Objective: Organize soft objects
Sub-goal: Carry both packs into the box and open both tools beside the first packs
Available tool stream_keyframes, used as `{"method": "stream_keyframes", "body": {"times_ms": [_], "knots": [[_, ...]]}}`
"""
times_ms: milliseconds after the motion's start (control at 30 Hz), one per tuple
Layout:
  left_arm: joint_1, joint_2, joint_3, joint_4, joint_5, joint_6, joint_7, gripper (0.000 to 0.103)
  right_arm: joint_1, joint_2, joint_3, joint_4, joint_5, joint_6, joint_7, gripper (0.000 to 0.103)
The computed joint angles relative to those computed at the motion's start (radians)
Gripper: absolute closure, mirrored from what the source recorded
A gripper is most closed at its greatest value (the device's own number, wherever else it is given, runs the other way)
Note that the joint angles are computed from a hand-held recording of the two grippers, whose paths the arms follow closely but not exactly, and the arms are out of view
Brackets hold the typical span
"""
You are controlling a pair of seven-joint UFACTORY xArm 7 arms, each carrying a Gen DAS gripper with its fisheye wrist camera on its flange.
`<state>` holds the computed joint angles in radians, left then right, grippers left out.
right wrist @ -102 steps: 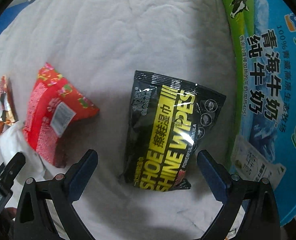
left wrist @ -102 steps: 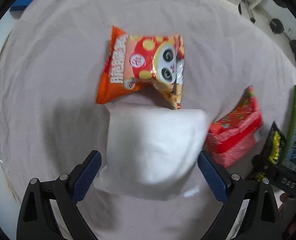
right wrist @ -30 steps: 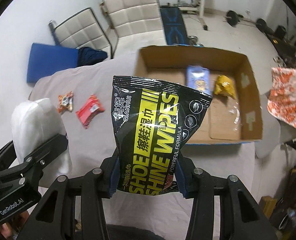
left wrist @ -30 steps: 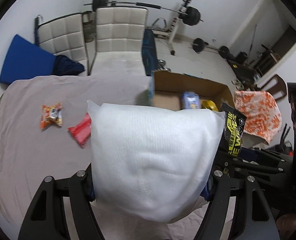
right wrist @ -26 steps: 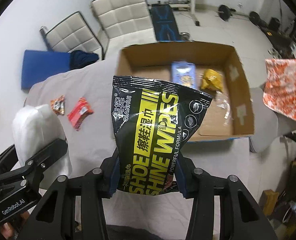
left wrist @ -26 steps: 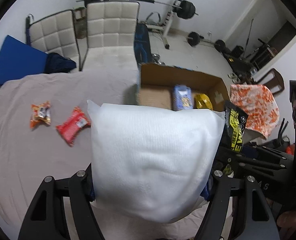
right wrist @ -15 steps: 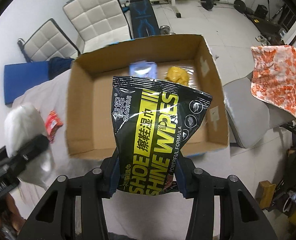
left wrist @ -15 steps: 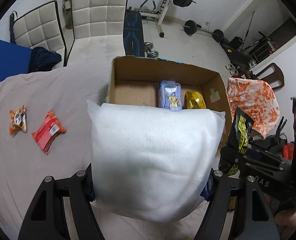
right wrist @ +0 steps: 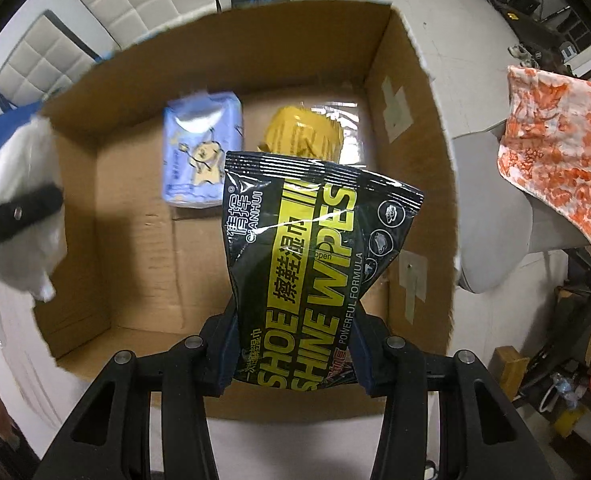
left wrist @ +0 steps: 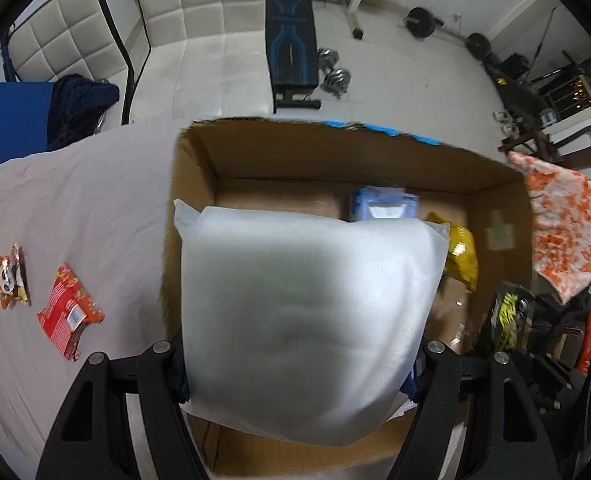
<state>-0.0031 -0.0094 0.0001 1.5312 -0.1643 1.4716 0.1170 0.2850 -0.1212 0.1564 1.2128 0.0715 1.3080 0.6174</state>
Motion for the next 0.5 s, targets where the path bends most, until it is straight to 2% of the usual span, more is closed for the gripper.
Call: {"method": "stream_keyframes", "body": {"times_ms": [200,500], "knots": [[-0.022,0.051,-0.019,-0.007,0.051,-0.027,-0.019,0.031,-0.002,0.051,-0.007,-0.009,0.001,-0.016,-0.036,0.054],[-0.038,0.108,-0.026,0.032,0.067,-0.028,-0.037,0.029,0.007,0.097,-0.004,-0.012,-0.004,-0.021,-0.051,0.052]]}}
